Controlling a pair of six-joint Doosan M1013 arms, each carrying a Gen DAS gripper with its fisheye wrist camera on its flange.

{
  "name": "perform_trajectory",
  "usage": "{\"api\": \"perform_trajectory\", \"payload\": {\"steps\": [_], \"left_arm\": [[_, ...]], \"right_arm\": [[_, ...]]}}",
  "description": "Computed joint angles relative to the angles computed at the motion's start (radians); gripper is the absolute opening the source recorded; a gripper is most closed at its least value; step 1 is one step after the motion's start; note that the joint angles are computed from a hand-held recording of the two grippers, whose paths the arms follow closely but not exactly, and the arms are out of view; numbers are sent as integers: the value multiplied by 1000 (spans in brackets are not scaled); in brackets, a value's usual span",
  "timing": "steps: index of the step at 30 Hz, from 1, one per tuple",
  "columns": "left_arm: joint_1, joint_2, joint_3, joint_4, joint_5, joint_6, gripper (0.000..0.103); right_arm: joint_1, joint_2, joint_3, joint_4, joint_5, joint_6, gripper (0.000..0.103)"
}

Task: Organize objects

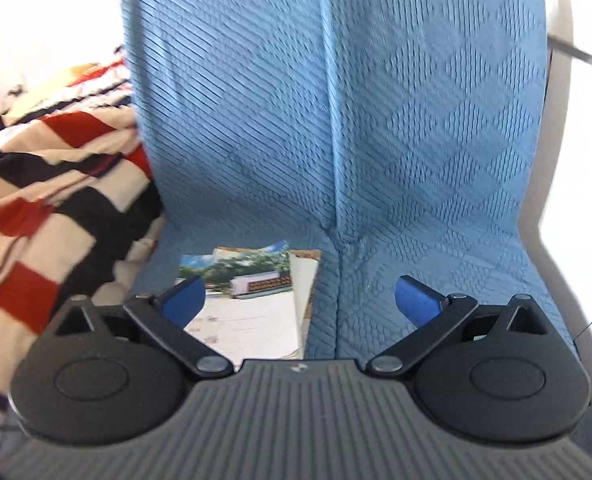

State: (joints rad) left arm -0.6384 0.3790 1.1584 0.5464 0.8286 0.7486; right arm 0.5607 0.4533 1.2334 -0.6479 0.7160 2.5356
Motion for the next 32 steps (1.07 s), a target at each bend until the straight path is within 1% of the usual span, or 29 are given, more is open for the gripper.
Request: {"api": "perform_trajectory", "payload": {"steps": [1, 4, 6, 8, 12, 15, 19, 21, 25, 30, 32], "left_arm": [[3, -5, 11, -7, -9, 3, 103], [-5, -15, 48, 23, -26, -11, 103], [-12, -15, 66, 34, -37, -16, 103], [-13, -21, 89, 21, -60, -12, 103], [-13, -18, 108, -8, -66, -15, 103], [-14, -19, 121, -18, -66, -16, 103], [-18, -20, 135, -1, -79, -34, 103], [-15, -17, 134, -20, -81, -27, 103], [-15, -9, 128, -32, -72, -16, 103], [-9, -7, 129, -55, -82, -3, 103], [-4, -9, 134, -75, -99, 4, 103]], "right_arm": [[7, -11, 7, 1, 6, 2, 103], [26, -40, 39, -21, 0, 33, 103], [32, -54, 56, -9, -1, 42, 103], [37, -66, 69, 6, 3, 56, 103], [58, -82, 97, -46, 18, 97, 103], [57, -92, 112, -19, 6, 99, 103], [59, -100, 128, -21, -4, 104, 103], [58, -105, 138, -20, -20, 116, 103], [60, -101, 139, -35, -6, 125, 103], [54, -101, 147, -16, -18, 96, 103], [52, -100, 149, -10, -25, 85, 103]]}}
